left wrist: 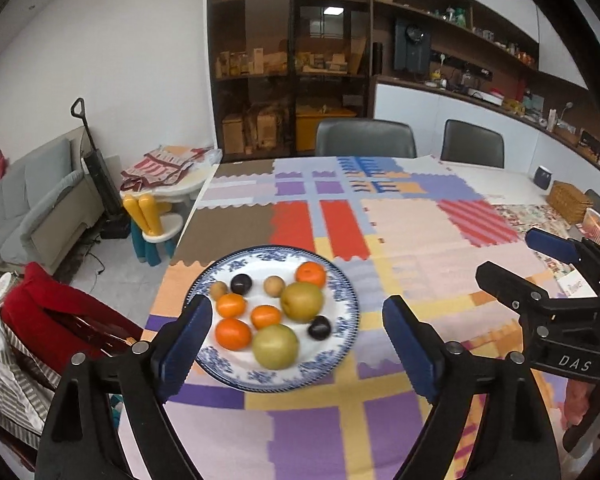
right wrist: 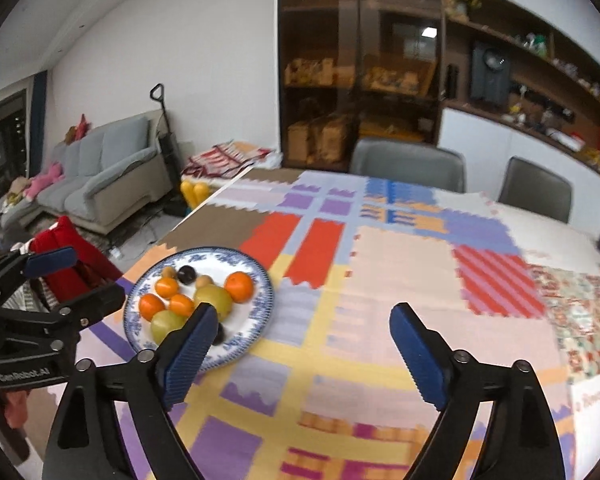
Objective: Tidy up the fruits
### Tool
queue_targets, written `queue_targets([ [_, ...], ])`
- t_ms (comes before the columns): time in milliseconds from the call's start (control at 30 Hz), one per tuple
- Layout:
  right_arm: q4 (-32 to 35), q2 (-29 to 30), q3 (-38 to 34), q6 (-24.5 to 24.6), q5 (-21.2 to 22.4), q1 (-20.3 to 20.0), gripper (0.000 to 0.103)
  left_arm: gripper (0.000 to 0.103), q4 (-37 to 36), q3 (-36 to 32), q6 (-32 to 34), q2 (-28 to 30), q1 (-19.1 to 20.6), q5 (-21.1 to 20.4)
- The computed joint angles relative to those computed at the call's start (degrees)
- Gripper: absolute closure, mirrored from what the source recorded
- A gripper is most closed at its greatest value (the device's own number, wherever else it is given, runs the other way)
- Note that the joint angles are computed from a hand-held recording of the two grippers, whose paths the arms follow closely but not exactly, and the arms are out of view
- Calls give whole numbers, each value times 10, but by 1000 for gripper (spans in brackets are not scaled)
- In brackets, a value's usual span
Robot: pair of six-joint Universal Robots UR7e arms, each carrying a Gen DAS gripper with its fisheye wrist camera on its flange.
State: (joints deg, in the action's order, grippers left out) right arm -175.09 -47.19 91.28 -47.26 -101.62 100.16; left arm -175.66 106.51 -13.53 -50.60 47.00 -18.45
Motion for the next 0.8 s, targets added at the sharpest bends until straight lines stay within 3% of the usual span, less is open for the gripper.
queue_targets([
  [200,-50,-51,61,-16,5,-8,13,9,-51,13,5,20,-35,28],
  [500,-76,-110,117,1,20,-28,11,4,-94,18,32,52,-74,58],
  [800,-104,-152,166,5,26,-49,11,2,-117,29,28,69,-94,59],
])
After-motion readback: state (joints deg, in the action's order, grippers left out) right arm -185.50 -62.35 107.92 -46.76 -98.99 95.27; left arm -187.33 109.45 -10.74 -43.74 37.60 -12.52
